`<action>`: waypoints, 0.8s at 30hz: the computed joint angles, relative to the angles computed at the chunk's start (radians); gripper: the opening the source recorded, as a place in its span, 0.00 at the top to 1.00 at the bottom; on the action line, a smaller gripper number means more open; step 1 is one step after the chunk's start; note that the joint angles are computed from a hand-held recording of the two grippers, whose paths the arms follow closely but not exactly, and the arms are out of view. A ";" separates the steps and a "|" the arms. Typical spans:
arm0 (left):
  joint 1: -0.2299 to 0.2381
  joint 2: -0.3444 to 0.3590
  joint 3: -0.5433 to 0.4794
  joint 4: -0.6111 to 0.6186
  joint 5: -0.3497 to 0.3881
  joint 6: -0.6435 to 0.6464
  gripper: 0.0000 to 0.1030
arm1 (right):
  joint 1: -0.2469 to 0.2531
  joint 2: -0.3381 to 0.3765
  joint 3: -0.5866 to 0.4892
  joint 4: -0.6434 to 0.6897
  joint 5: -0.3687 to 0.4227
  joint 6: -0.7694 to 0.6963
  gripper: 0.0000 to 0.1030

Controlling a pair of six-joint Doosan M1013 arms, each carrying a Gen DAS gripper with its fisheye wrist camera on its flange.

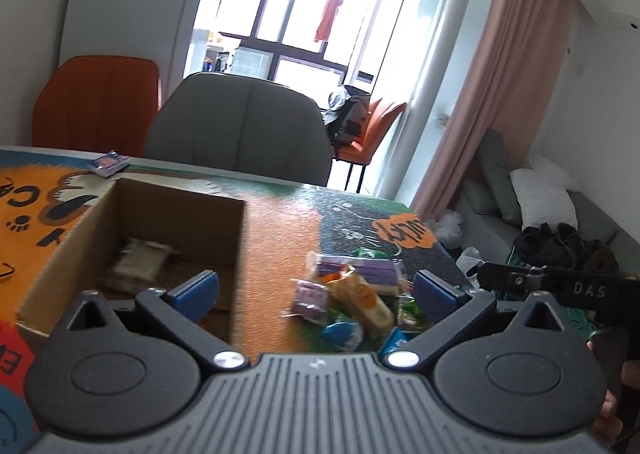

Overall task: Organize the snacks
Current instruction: 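Grasp the blue packet with the left tool while the right tool grasps the yellow-labelled bread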

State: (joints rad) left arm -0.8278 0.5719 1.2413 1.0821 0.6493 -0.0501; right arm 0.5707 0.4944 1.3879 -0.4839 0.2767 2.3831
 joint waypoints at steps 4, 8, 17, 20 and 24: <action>-0.005 0.025 -0.032 -0.014 0.001 0.017 0.00 | -0.017 -0.001 0.013 0.041 0.002 -0.034 0.21; -0.006 0.048 -0.062 -0.049 -0.008 0.048 0.02 | -0.029 0.000 0.023 0.051 0.011 -0.031 0.25; -0.001 0.103 -0.129 -0.153 -0.026 0.173 0.10 | -0.056 0.019 0.026 0.135 0.044 -0.089 0.36; 0.006 0.119 -0.146 -0.206 -0.031 0.213 0.18 | -0.063 0.029 0.022 0.178 0.058 -0.130 0.42; 0.018 0.141 -0.168 -0.271 -0.033 0.266 0.28 | -0.074 0.044 0.012 0.236 0.075 -0.182 0.47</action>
